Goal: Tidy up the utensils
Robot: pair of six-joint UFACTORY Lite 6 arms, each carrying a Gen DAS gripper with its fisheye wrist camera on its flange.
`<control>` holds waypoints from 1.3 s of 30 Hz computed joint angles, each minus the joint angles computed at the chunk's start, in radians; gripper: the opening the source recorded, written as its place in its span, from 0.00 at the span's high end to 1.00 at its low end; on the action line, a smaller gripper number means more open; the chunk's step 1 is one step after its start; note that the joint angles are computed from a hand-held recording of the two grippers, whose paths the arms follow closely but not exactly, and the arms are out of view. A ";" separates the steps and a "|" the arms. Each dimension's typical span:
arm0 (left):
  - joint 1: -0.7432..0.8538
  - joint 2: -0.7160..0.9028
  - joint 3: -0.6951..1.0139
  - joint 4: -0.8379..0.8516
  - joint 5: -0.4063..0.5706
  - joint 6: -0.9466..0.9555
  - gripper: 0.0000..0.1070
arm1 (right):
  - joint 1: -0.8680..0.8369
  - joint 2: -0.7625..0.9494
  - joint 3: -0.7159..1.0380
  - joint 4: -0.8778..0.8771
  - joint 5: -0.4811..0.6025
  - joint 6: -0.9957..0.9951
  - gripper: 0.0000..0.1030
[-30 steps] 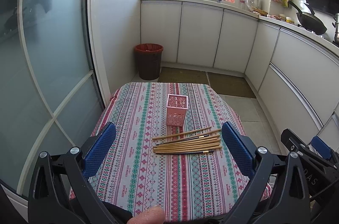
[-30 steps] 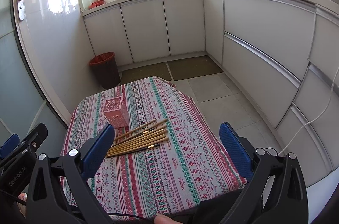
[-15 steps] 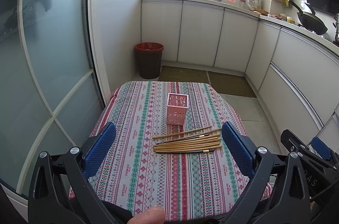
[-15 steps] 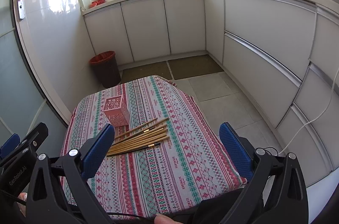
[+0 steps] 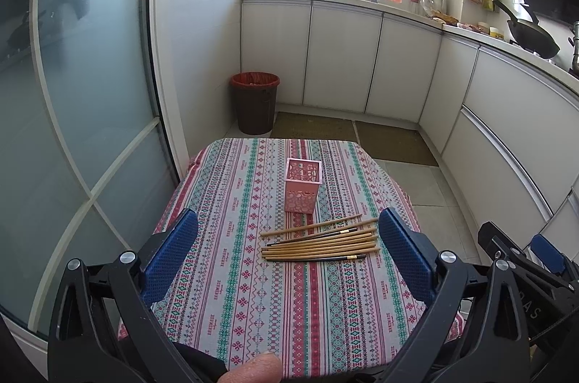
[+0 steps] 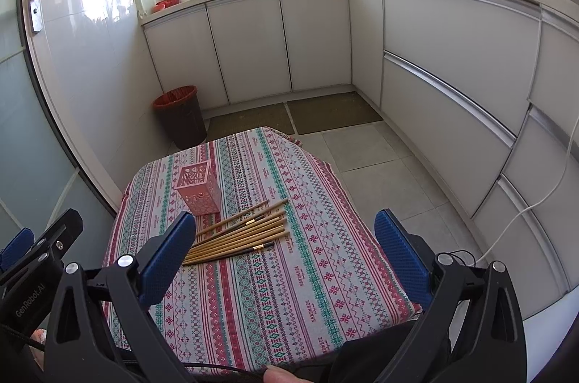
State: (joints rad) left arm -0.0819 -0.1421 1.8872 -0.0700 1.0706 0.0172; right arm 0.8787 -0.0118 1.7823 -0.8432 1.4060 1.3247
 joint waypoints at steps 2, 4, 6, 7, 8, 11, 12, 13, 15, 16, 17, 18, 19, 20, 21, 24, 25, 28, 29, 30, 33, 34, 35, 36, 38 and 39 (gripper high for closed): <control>0.000 0.000 0.000 0.000 0.000 0.000 0.10 | 0.000 0.001 0.001 0.001 0.003 -0.002 0.07; 0.001 0.000 -0.002 -0.001 -0.002 0.000 0.10 | -0.001 0.000 0.000 0.003 0.000 -0.003 0.07; 0.000 -0.001 -0.002 0.000 -0.001 0.000 0.10 | -0.001 0.000 0.000 0.002 0.001 -0.003 0.06; 0.000 -0.001 -0.003 0.000 -0.003 0.000 0.10 | -0.001 0.000 0.000 0.002 0.001 -0.003 0.07; 0.000 -0.002 -0.003 0.000 -0.001 -0.001 0.10 | -0.001 -0.001 0.000 0.003 0.000 -0.004 0.06; 0.001 -0.001 -0.003 -0.001 -0.002 0.001 0.10 | -0.002 -0.002 -0.003 0.002 0.000 -0.002 0.06; 0.001 -0.001 -0.003 -0.001 -0.002 0.001 0.10 | -0.004 -0.002 -0.001 0.005 -0.002 -0.005 0.06; 0.002 0.000 -0.003 -0.002 -0.002 0.002 0.10 | -0.004 -0.002 -0.001 0.005 -0.002 -0.005 0.06; 0.002 -0.001 -0.002 -0.001 -0.001 0.000 0.10 | -0.003 -0.002 -0.003 0.004 -0.001 -0.003 0.06; 0.001 -0.001 -0.002 0.000 -0.001 -0.001 0.10 | -0.004 -0.002 -0.002 0.005 -0.002 -0.005 0.06; 0.001 0.000 -0.002 -0.001 -0.002 0.001 0.10 | -0.005 -0.002 -0.002 0.006 -0.002 -0.006 0.06; 0.002 -0.001 -0.002 -0.002 -0.001 0.002 0.10 | -0.004 -0.002 -0.003 0.006 -0.002 -0.006 0.06; 0.002 0.000 -0.002 -0.002 -0.002 0.002 0.10 | -0.004 -0.002 -0.003 0.006 -0.002 -0.006 0.06; 0.002 0.000 -0.002 -0.002 -0.002 0.002 0.10 | -0.004 -0.004 -0.005 0.007 -0.003 -0.005 0.06; 0.002 0.000 -0.001 -0.003 -0.001 0.003 0.10 | -0.004 -0.003 -0.005 0.007 -0.003 -0.005 0.06; 0.003 0.000 -0.002 -0.004 -0.002 0.003 0.10 | -0.002 -0.009 -0.013 0.009 -0.004 -0.003 0.06; 0.003 0.001 -0.002 -0.003 -0.002 0.002 0.10 | -0.001 -0.011 -0.015 0.009 -0.003 -0.003 0.06; 0.003 0.001 -0.002 -0.003 -0.002 0.003 0.10 | 0.000 -0.010 -0.013 0.009 -0.001 -0.003 0.06; 0.003 0.000 -0.001 -0.004 -0.001 0.003 0.10 | 0.000 -0.010 -0.014 0.010 -0.001 -0.003 0.06; 0.003 0.001 0.000 -0.004 -0.001 0.002 0.10 | 0.000 -0.007 -0.009 0.011 0.000 -0.004 0.06; 0.003 0.003 0.003 -0.003 0.001 0.002 0.10 | 0.001 -0.004 -0.005 0.011 0.002 -0.007 0.06; 0.003 0.003 0.004 -0.003 0.002 0.002 0.10 | 0.001 -0.006 -0.006 0.012 0.001 -0.007 0.06; 0.003 0.004 0.004 -0.004 0.002 0.003 0.10 | 0.001 -0.006 -0.005 0.011 0.001 -0.008 0.06; 0.004 0.004 0.005 -0.005 0.003 0.004 0.10 | 0.001 -0.004 -0.003 0.011 0.003 -0.009 0.06; -0.001 0.000 0.000 0.000 0.001 -0.001 0.10 | 0.001 0.000 0.003 0.012 0.006 -0.010 0.06; -0.001 0.001 0.001 0.001 0.002 -0.002 0.10 | 0.002 0.000 0.004 0.011 0.006 -0.009 0.06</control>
State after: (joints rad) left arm -0.0833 -0.1409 1.8885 -0.0688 1.0722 0.0153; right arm 0.8802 -0.0116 1.7859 -0.8324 1.4124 1.3152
